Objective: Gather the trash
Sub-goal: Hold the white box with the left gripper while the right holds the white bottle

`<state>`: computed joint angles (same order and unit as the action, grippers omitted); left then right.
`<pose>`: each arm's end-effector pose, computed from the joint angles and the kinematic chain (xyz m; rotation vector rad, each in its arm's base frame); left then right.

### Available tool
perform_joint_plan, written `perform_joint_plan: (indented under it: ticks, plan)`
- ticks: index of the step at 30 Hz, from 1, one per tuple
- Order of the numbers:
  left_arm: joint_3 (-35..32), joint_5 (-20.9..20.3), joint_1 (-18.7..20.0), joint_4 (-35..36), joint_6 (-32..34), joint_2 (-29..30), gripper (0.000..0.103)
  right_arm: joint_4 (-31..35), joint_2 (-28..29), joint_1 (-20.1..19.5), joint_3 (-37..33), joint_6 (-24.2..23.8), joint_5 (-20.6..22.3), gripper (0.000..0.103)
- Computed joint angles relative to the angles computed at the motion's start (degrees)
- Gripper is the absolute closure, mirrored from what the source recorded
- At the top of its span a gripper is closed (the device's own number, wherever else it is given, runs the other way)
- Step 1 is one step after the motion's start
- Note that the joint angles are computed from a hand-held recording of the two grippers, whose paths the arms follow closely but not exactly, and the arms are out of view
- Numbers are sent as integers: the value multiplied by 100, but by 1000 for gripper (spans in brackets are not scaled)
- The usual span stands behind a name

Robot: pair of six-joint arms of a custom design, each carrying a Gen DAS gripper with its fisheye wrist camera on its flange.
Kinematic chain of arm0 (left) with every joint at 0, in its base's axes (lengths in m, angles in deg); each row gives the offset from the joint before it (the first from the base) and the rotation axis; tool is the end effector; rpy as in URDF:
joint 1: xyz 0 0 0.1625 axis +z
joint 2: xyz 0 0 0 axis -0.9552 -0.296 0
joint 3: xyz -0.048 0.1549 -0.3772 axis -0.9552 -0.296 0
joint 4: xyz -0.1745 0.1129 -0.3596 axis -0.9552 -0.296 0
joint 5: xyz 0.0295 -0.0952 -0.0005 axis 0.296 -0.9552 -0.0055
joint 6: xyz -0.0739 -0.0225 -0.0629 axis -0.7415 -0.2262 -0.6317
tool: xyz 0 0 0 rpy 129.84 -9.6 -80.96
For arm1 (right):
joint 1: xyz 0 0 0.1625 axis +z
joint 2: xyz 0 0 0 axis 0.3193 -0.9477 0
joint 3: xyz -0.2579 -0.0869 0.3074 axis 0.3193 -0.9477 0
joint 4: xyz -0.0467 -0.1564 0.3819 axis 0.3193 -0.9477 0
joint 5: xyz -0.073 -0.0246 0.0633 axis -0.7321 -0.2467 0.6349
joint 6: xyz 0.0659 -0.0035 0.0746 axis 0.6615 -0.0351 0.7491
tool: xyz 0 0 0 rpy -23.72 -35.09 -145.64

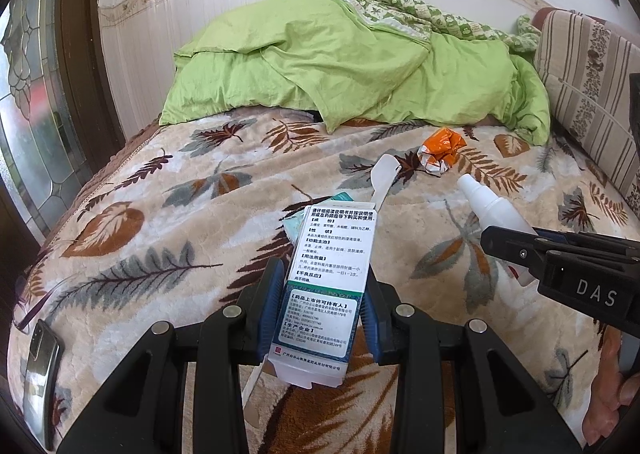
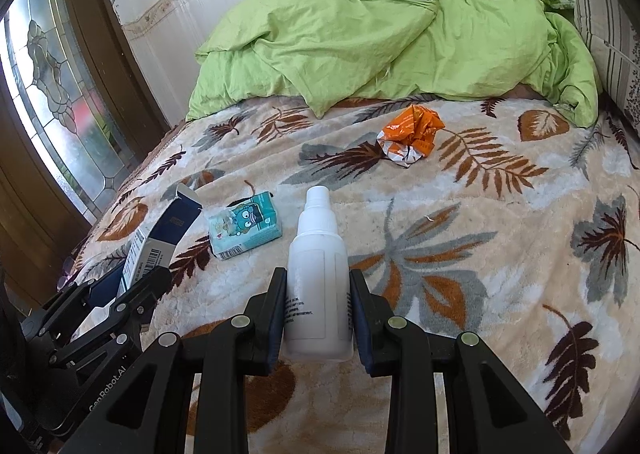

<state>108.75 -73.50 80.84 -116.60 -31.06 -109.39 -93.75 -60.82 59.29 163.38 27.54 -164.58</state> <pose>-0.4269 -0.2781 -0.0314 0.1597 1.9827 -1.0982 0.0586 -0.3736 0.3400 0.9029 -2.6607 0.6772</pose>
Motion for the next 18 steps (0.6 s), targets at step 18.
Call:
perform_joint_plan:
  ticks: [18]
  plan:
    - [-45, 41, -9, 101, -9, 3, 68, -13, -15, 4, -15, 57, 41, 71]
